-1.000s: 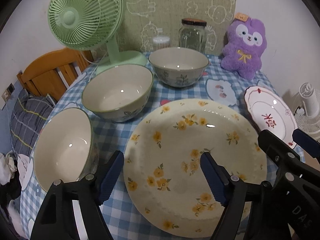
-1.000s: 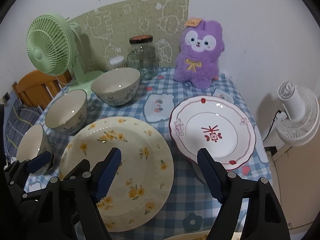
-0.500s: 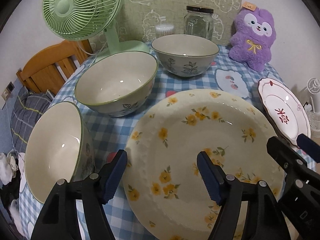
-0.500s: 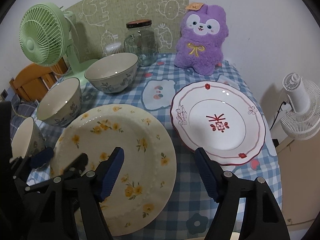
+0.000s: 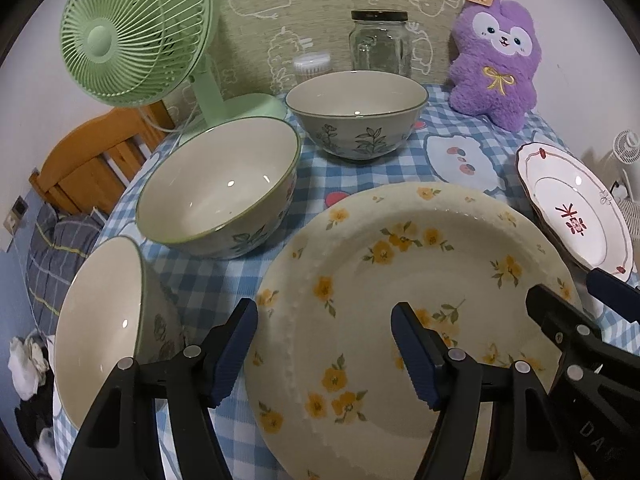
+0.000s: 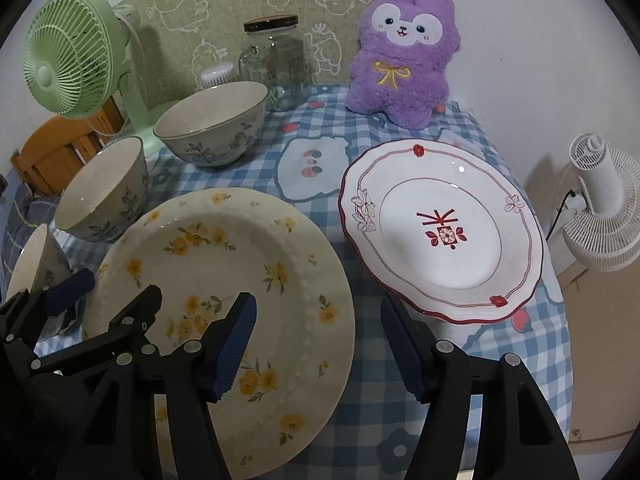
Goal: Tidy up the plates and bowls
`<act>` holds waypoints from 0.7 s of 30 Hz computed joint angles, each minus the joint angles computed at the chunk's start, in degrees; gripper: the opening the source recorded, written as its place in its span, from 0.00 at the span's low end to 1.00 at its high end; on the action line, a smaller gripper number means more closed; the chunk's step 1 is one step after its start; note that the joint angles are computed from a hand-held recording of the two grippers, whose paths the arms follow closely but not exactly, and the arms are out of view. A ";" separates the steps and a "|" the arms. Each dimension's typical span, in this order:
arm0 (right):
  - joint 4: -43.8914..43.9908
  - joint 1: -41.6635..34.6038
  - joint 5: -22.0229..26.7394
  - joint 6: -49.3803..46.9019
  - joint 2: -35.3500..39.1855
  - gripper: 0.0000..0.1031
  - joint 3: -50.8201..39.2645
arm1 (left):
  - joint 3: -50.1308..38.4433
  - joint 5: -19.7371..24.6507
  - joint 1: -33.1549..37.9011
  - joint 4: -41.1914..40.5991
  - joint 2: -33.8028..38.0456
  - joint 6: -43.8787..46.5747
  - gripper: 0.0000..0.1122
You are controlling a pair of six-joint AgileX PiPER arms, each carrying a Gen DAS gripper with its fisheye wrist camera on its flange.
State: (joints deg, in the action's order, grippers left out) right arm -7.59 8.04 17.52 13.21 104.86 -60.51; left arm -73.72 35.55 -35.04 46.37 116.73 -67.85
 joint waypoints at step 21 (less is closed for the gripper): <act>1.32 0.30 1.45 -0.80 4.48 0.65 -2.89 | -5.26 -1.13 3.88 -6.30 4.19 10.10 0.64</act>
